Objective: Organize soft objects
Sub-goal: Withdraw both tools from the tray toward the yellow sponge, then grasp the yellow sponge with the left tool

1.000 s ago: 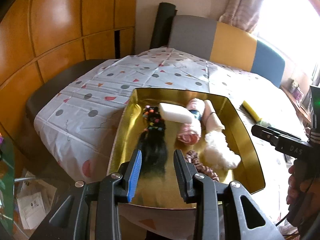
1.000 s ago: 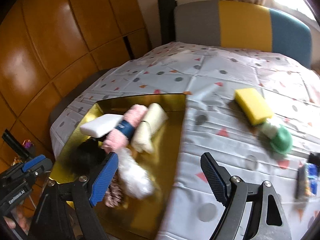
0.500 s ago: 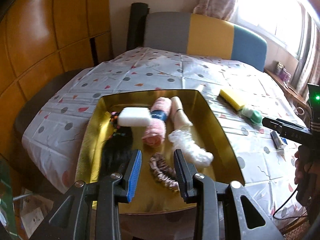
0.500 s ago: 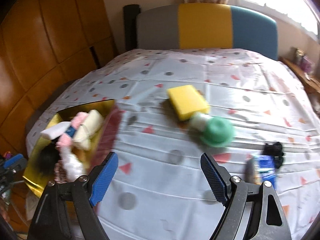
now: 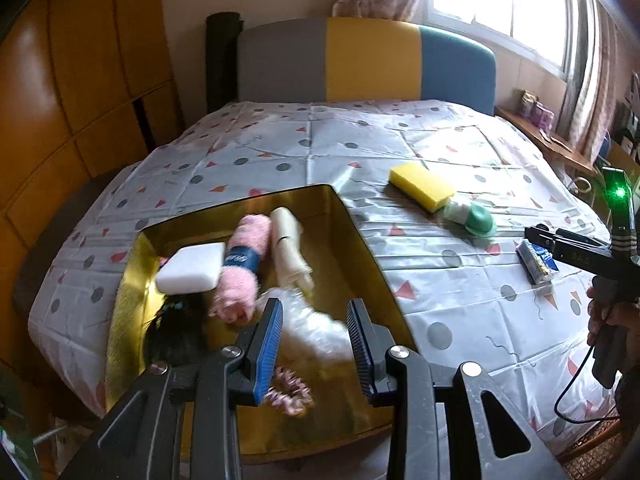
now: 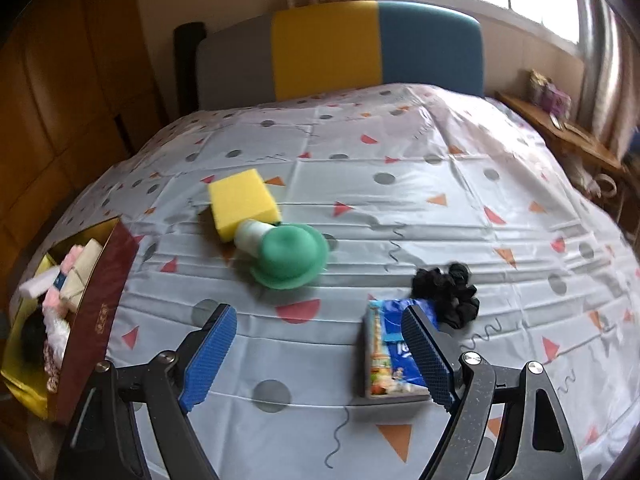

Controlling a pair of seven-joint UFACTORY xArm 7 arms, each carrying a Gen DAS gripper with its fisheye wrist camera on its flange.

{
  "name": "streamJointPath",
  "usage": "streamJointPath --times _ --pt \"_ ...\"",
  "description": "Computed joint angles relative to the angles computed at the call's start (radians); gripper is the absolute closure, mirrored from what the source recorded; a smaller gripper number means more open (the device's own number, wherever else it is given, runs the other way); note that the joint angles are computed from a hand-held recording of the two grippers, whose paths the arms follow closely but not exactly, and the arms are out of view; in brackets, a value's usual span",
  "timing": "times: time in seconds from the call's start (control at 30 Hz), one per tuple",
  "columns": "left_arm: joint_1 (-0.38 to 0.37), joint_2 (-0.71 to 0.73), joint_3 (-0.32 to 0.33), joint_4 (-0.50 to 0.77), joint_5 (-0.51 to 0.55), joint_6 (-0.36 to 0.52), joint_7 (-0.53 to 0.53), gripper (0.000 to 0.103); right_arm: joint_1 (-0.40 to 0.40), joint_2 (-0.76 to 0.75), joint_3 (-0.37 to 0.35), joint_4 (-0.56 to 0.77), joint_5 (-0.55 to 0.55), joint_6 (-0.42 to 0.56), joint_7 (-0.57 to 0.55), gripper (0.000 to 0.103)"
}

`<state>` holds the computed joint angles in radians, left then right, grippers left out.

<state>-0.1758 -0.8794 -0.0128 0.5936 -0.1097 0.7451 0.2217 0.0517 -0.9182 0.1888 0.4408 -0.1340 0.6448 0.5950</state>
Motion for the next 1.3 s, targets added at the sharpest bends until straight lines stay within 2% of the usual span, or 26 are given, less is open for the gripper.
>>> streamJointPath --times 0.5,0.57,0.73,0.9,0.93,1.0,1.03,1.07,1.2,1.3 --pt "-0.099 0.216 -0.085 0.126 -0.02 -0.047 -0.056 0.069 -0.037 -0.033 -0.032 -0.009 0.044 -0.01 0.058 0.015" --pt "-0.115 0.272 -0.087 0.169 -0.039 -0.037 -0.072 0.066 -0.051 -0.043 -0.034 -0.011 0.044 -0.002 0.074 0.015" --pt "-0.127 0.416 -0.106 0.275 -0.061 -0.03 -0.125 0.065 -0.073 -0.063 -0.051 -0.018 0.052 0.008 0.102 0.015" --pt "-0.137 0.568 -0.117 0.39 -0.091 0.014 -0.186 0.064 -0.077 -0.068 -0.066 -0.019 0.067 0.022 0.112 0.015" --pt "-0.14 0.593 -0.118 0.409 -0.099 0.02 -0.192 0.061 -0.077 -0.066 -0.068 -0.019 0.069 0.022 0.113 0.015" --pt "-0.144 0.663 -0.125 0.465 -0.112 0.036 -0.217 0.049 -0.072 -0.065 -0.073 -0.018 0.075 0.019 0.11 0.015" --pt "-0.145 0.695 -0.13 0.49 -0.113 0.035 -0.233 0.038 -0.07 -0.065 -0.075 -0.019 0.078 0.017 0.108 0.015" --pt "-0.145 0.73 -0.134 0.519 -0.113 0.036 -0.248 0.031 -0.069 -0.067 -0.076 -0.019 0.08 0.016 0.108 0.015" --pt "-0.145 0.874 -0.14 0.654 -0.147 0.081 -0.312 0.028 -0.058 -0.069 -0.089 -0.022 0.099 0.007 0.102 0.015" --pt "-0.145 0.965 -0.145 0.745 -0.152 0.111 -0.375 0.021 -0.054 -0.068 -0.096 -0.023 0.113 0.001 0.099 0.014"
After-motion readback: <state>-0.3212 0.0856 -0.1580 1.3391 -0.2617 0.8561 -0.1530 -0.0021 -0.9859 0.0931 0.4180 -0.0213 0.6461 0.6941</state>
